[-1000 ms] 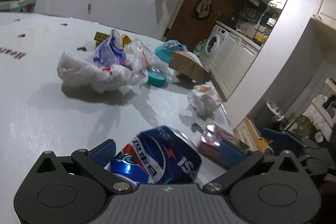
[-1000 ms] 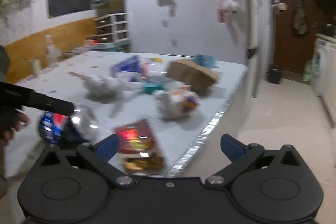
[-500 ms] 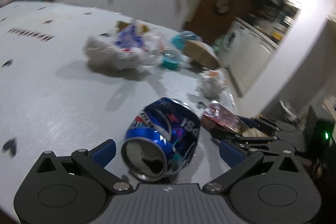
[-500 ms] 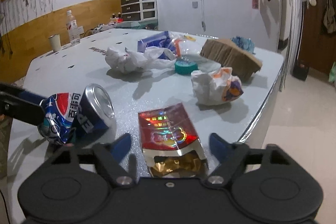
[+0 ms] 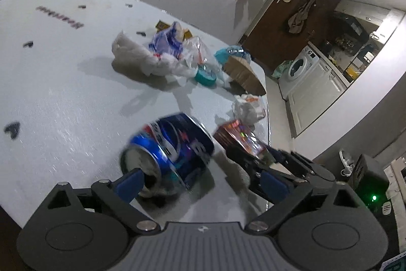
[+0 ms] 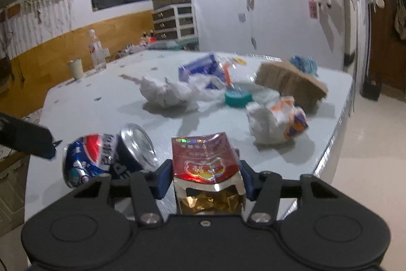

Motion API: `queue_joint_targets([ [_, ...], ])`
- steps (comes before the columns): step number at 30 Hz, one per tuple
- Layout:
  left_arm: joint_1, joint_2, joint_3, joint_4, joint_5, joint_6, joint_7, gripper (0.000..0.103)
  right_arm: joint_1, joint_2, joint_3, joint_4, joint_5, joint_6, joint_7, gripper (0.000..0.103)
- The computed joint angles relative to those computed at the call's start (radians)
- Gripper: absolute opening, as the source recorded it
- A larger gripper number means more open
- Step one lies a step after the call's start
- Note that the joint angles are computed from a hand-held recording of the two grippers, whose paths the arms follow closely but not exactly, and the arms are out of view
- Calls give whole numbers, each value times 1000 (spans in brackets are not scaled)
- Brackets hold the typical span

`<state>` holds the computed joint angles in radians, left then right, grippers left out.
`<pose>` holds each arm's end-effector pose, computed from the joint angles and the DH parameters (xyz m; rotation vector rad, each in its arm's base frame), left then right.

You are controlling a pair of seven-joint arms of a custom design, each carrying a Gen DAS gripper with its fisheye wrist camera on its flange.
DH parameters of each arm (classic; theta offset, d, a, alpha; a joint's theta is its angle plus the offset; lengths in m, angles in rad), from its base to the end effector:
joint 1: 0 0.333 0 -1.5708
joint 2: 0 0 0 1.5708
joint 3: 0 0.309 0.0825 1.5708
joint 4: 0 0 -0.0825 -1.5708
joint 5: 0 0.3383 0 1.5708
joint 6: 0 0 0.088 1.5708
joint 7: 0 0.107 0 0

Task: Collect trash
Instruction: 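Close the left tool on the Pepsi can while the right tool grasps the red wrapper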

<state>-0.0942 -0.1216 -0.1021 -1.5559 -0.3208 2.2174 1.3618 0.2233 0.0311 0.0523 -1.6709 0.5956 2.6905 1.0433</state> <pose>0.4936 -0.1136 0.7649 -2.0211 1.8347 -1.1835 0.5587 0.1384 0.6859 -1.7567 1.1652 -0.5207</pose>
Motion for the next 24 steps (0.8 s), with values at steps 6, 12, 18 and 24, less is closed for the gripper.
queue_joint_targets([
  [6,-1,35,-34,32,149,-4,-114,97,2,-17,7,0,144,-42,-178,55],
  [12,1,71,-45,74,286,-4,-164,97,2,-73,-15,-38,216,-123,-270,54],
  [18,-9,131,-58,165,398,-63,-112,97,13,-121,-34,-73,271,-214,-324,54],
  [24,-46,186,-81,239,539,-139,30,97,14,-143,-25,-109,144,-204,-238,54],
])
